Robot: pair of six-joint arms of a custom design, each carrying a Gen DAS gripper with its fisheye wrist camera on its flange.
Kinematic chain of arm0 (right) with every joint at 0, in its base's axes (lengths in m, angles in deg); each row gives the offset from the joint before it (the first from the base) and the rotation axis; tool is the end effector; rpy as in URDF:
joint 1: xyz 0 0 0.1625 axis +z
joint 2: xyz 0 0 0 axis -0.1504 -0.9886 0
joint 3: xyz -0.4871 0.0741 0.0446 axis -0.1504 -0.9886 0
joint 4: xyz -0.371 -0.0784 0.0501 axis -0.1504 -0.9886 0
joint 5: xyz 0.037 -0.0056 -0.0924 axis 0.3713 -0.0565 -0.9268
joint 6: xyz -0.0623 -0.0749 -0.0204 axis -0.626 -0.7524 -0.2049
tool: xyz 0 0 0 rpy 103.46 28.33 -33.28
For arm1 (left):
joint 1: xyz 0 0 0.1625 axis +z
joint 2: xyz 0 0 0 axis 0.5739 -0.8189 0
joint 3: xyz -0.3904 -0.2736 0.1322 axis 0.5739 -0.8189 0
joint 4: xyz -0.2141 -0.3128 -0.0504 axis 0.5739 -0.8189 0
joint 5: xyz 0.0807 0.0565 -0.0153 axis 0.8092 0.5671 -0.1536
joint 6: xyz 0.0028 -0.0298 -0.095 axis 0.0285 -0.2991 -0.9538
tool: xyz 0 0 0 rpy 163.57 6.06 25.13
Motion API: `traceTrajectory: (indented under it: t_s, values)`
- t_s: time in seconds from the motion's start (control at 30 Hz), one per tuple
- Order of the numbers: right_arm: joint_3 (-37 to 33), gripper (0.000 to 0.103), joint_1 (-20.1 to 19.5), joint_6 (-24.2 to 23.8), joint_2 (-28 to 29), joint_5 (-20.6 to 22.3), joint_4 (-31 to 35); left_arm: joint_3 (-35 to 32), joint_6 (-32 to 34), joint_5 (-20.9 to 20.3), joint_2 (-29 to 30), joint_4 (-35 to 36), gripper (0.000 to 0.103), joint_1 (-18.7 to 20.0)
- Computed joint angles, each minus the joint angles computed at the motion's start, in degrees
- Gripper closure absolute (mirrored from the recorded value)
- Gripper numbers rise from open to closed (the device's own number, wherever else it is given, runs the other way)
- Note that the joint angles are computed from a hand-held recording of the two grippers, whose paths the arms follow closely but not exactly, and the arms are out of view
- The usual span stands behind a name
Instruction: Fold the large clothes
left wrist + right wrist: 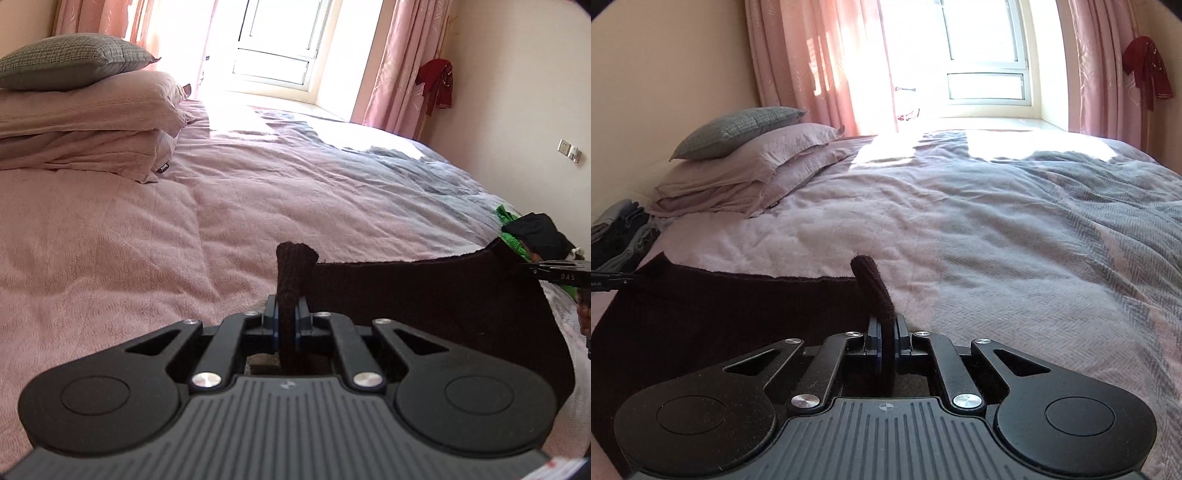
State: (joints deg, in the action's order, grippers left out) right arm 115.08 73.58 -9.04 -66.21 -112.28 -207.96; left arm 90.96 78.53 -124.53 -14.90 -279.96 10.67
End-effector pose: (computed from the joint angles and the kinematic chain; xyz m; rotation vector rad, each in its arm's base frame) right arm -0.1034 -0.5795 0.4032 0.8006 -2.4324 0.9993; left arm -0.2693 -0.5591 0.0463 0.6699 2.4387 -1.0385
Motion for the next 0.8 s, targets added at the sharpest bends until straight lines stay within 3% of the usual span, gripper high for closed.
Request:
traceTrajectory:
  t_s: [0.1,0.23,0.37,0.43,0.5,0.57,0.67,0.73,0.8]
  values:
    - [-2.37,0.101,1.36,0.79,3.27,-2.38,-2.40,-4.11,1.66,2.53,1.69,4.35,0.096,1.54]
    - [-5.11,0.101,2.32,2.41,5.80,-3.30,-3.50,-7.33,4.40,3.29,3.59,3.31,0.096,2.87]
    - [-7.98,0.101,3.32,3.71,9.13,-10.02,-1.85,-10.92,2.31,4.09,5.32,11.20,0.095,4.68]
    - [-8.18,0.099,3.86,1.86,10.30,-14.03,-2.31,-11.88,1.10,5.21,5.96,14.85,0.087,5.04]
    - [-6.68,0.080,3.99,0.42,10.21,-14.35,-6.36,-11.24,0.78,6.87,6.07,12.63,0.077,4.53]
    - [-4.97,0.076,3.92,-1.01,9.77,-12.45,-11.42,-10.29,0.63,6.70,5.48,8.64,0.078,3.89]
    - [-3.91,0.077,3.71,-4.32,9.33,-8.05,-13.05,-10.82,5.14,5.08,5.94,4.67,0.081,2.92]
    - [-4.90,0.077,4.27,-7.30,9.90,-9.78,-8.74,-12.24,6.82,3.19,6.47,9.19,0.094,2.95]
    - [-5.99,0.076,4.74,-9.97,12.16,-14.87,-9.87,-14.52,8.93,5.62,8.00,14.76,0.094,3.35]
